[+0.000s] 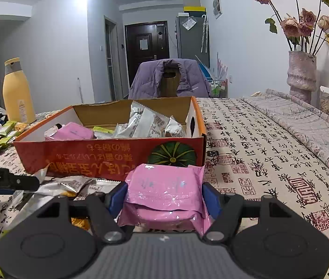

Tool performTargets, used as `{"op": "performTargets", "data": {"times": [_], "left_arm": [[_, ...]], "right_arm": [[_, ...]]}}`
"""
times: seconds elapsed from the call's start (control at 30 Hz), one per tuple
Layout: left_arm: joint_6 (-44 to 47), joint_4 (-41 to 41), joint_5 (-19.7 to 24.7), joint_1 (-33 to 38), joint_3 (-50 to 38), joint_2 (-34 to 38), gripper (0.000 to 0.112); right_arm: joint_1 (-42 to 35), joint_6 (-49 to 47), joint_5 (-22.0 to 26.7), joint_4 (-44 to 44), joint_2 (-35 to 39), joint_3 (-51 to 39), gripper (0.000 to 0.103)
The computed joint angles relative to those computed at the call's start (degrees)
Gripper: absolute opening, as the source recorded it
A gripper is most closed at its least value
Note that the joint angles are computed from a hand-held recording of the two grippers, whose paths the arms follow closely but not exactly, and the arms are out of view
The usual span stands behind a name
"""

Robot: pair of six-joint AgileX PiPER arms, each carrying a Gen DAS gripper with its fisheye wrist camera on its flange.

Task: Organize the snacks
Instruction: 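Grasp a pink packet with the right gripper while the left grasps a yellow cookie packet, then carry the pink and yellow cookie packets over the orange box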

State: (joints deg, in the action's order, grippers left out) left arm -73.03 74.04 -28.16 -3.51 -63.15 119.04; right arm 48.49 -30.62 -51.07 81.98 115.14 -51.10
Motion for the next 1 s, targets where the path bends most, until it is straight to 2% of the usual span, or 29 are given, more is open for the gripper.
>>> {"op": "performTargets", "data": {"times": [0.03, 0.1, 0.23, 0.47, 0.63, 0.87, 1.0], "left_arm": [[-0.8, 1.04, -1.01, 0.38, -0.04, 0.13, 0.053], [0.67, 0.05, -1.69, 0.47, 0.6, -0.01, 0.048], [7.92, -5.87, -2.2, 0.31, 3.29, -1.29, 0.045], [23.1, -17.41, -4.6, 0.5, 9.0, -4.23, 0.044], [35.97, -27.08, -8.71, 0.69, 13.97, -6.61, 0.044], [42.26, -30.93, -12.7, 0.92, 16.83, -10.26, 0.044], [44.39, -32.98, -12.93, -0.32, 15.9, -11.44, 0.044]], "right_arm": [[0.05, -0.02, -0.09, 0.03, 0.07, -0.09, 0.068], [0.18, 0.04, -0.3, 0.06, 0.06, -0.03, 0.068], [0.66, 0.43, -1.14, -0.14, 0.14, 0.09, 0.068], [1.68, 1.08, -3.01, -0.7, 0.17, 0.58, 0.068], [2.91, 3.73, -5.54, -1.76, 0.18, 1.76, 0.068], [4.58, 2.4, -8.9, -3.02, 0.36, 1.25, 0.068], [4.24, -0.51, -9.81, -4.17, -0.65, -0.16, 0.068]]}}
